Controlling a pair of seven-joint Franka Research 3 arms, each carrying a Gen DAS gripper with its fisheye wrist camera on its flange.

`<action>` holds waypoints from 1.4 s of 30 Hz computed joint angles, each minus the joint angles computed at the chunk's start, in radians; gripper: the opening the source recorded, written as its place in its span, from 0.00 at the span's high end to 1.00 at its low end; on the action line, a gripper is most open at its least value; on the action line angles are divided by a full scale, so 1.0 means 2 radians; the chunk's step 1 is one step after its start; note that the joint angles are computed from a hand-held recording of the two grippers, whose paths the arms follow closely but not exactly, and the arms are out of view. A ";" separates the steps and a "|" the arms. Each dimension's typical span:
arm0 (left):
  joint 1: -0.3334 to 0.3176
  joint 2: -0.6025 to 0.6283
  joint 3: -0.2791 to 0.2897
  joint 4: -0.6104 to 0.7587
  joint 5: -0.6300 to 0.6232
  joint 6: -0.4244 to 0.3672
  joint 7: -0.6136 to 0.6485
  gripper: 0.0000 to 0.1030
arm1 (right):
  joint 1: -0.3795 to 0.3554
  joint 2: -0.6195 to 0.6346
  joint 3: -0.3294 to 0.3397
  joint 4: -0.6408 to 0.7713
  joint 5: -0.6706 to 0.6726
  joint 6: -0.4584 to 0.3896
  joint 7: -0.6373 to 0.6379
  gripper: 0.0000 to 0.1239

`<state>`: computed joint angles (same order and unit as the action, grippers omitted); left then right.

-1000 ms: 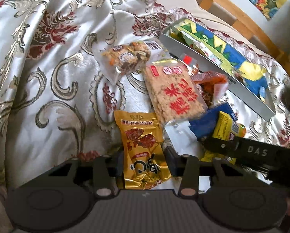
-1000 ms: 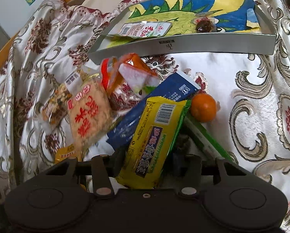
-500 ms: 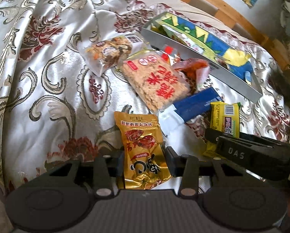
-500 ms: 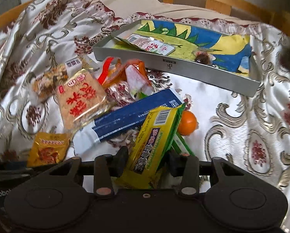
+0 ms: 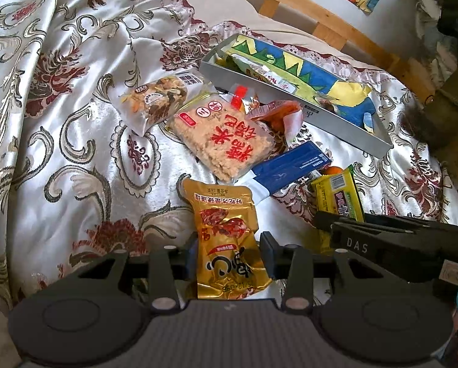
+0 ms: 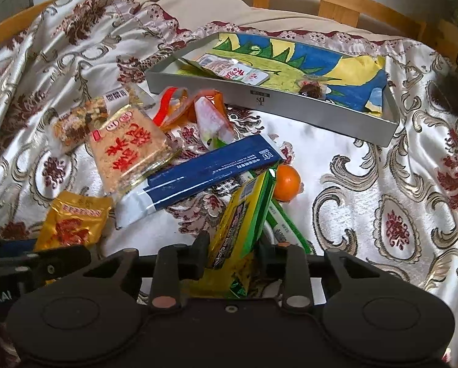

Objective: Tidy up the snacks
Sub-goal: 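Close left tool on gold pouch while right tool grasps green stick snack, then carry gold pouch and green stick over the tray and release both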

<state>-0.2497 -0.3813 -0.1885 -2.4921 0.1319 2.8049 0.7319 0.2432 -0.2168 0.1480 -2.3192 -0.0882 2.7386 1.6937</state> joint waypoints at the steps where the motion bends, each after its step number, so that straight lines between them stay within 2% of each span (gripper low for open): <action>1: 0.001 -0.001 0.000 -0.001 0.000 0.002 -0.001 0.57 | 0.001 -0.001 -0.001 -0.001 0.004 0.003 -0.002 0.75; 3: 0.001 0.000 0.000 -0.002 0.000 0.008 -0.003 0.57 | 0.000 -0.003 0.001 -0.003 -0.001 0.007 0.000 0.76; 8: 0.003 -0.004 -0.001 -0.007 0.002 0.017 -0.008 0.57 | -0.003 -0.003 0.003 -0.003 -0.009 0.006 0.003 0.89; 14: 0.006 -0.006 -0.003 -0.007 0.008 0.020 -0.014 0.57 | -0.001 -0.005 0.000 -0.005 0.000 0.010 0.002 0.90; 21: 0.013 -0.016 -0.004 -0.022 0.018 0.061 -0.031 0.57 | -0.006 -0.026 0.004 -0.016 -0.002 0.038 -0.005 0.89; 25: 0.010 -0.020 0.002 -0.021 0.012 0.071 -0.038 0.57 | -0.006 -0.038 0.000 -0.019 0.011 0.056 -0.023 0.89; 29: 0.043 -0.028 -0.021 -0.014 0.038 0.094 -0.066 0.57 | -0.023 -0.044 0.007 -0.020 -0.006 0.080 -0.050 0.89; 33: 0.077 -0.004 -0.044 0.025 0.073 0.111 -0.092 0.57 | -0.049 -0.038 0.011 -0.014 -0.023 0.106 -0.059 0.89; 37: 0.125 0.048 -0.081 0.093 0.131 0.125 -0.135 0.57 | -0.067 -0.017 0.009 -0.007 -0.007 0.164 -0.047 0.89; 40: 0.173 0.106 -0.121 0.165 0.216 0.128 -0.197 0.57 | -0.103 0.011 0.030 0.013 -0.017 0.198 -0.021 0.89; 42: 0.171 0.149 -0.117 0.208 0.243 0.136 -0.202 0.57 | -0.141 0.034 0.055 0.034 -0.044 0.208 0.014 0.89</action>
<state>0.0926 -0.0834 -0.4221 -2.0757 0.6173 3.0768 0.3274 -0.0390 -0.1479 0.2574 -2.2506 -0.1770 3.1540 1.7211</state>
